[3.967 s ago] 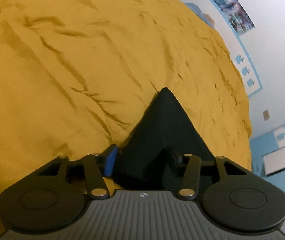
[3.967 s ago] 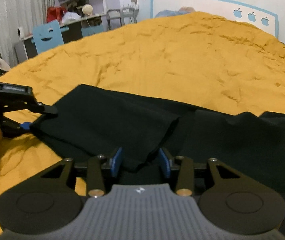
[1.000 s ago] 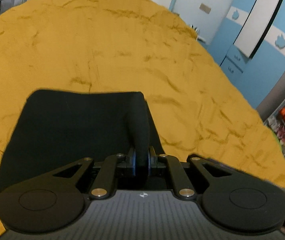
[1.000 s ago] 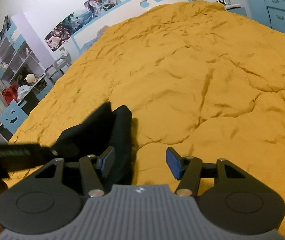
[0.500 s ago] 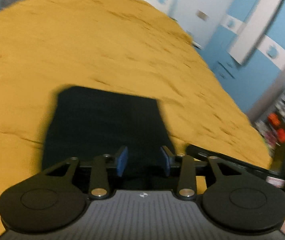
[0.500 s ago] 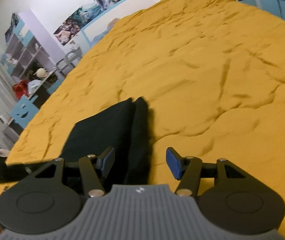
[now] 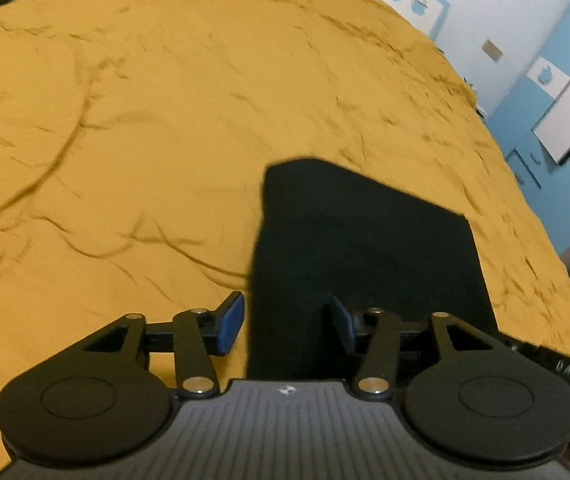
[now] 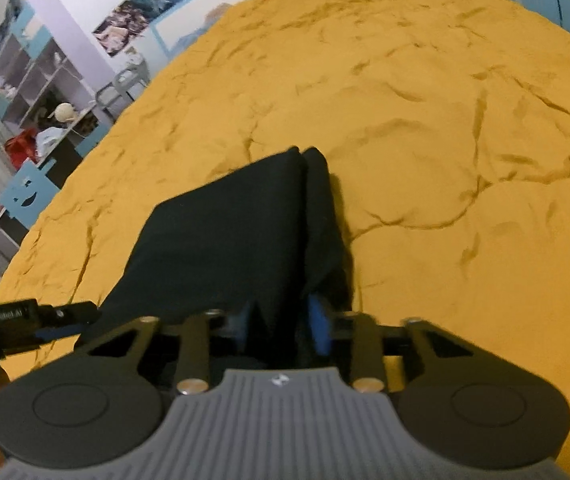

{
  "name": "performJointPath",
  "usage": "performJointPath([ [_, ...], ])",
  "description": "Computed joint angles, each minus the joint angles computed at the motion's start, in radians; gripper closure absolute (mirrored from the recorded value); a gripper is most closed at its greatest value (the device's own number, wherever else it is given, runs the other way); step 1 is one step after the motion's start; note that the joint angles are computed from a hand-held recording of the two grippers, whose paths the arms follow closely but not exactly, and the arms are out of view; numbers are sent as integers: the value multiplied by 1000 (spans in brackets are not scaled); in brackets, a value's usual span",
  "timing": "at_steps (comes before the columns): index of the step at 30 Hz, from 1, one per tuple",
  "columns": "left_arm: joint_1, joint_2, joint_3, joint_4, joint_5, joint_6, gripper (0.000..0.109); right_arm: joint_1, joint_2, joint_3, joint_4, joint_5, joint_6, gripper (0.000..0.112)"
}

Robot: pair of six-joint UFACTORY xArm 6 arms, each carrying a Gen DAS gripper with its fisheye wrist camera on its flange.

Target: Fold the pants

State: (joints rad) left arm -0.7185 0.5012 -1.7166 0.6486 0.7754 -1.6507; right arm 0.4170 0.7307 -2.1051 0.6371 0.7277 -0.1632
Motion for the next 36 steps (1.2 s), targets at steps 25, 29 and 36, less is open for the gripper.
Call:
performJointPath([
  [25, -26, 113, -160, -105, 82, 204, 51, 28, -152, 184, -121, -152, -184, 95],
  [29, -23, 118, -165, -107, 83, 220, 51, 45, -132, 144, -54, -151, -302, 95],
  [36, -18, 99, -126, -103, 46, 208, 51, 82, -129, 204, -99, -165, -477, 96],
])
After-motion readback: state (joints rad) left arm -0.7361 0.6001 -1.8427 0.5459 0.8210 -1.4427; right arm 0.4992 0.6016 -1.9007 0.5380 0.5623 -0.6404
